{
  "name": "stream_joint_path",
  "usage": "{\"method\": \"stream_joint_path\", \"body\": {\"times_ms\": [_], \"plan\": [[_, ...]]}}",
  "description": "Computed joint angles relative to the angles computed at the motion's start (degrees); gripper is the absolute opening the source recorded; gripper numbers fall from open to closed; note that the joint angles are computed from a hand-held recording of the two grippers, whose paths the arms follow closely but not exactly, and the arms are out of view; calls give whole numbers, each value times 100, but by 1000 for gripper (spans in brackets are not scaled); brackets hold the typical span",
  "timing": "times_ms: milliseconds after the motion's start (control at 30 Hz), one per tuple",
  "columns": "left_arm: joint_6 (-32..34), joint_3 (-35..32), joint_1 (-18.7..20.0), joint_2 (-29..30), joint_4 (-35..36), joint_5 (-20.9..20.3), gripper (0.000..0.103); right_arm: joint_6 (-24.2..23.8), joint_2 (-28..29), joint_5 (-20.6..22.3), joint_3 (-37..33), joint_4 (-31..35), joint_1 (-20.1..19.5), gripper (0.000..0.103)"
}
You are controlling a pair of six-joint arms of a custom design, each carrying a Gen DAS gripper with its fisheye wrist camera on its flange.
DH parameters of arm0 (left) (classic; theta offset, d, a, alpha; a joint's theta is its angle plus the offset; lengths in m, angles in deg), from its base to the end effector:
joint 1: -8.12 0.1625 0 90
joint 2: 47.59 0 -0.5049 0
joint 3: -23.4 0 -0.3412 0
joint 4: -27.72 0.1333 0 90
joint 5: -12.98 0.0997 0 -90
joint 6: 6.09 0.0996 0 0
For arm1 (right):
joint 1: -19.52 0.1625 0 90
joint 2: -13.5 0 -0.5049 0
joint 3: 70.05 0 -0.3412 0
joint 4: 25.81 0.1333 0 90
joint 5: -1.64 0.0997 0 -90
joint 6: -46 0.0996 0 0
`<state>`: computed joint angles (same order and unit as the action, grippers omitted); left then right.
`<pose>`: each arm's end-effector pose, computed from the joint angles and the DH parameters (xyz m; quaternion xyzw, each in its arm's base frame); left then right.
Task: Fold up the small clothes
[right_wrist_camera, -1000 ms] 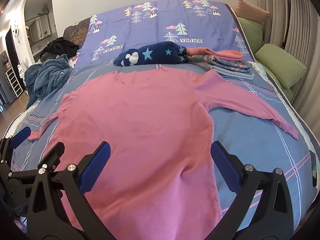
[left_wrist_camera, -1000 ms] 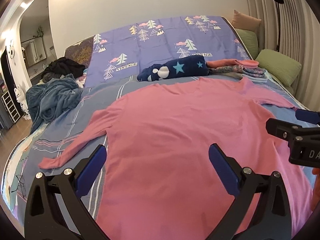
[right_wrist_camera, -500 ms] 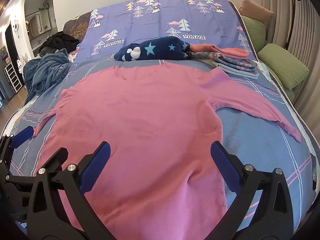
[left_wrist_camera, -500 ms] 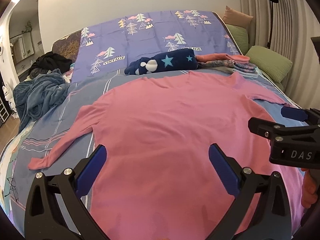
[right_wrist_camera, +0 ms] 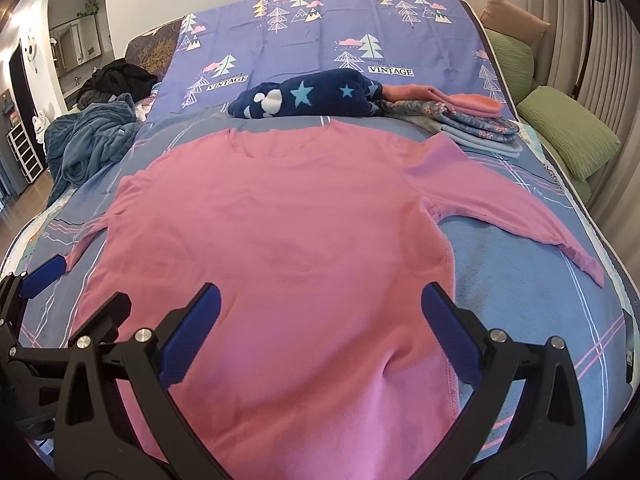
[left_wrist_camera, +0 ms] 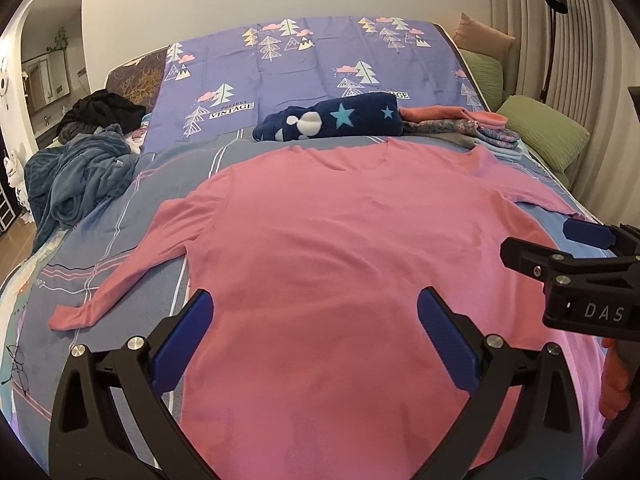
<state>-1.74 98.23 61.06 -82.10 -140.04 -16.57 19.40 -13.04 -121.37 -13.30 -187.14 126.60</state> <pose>-0.2977 -0.7592 0.2494 0.1382 0.8226 -0.4003 0.3794 0.3330 -0.8147 0.2191 0.2414 -0.8704 0.3135 0.2930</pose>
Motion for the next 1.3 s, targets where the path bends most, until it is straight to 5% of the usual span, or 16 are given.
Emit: {"method": "stream_joint_path", "body": {"times_ms": [733,1300], "plan": [[-4,-28,101,-31,-63,-162,102,65,23,156,52,-16,-21,101],[-686,114,381,-370,-59,-554,102,-26,238,-15,-300,228,44,101]]}}
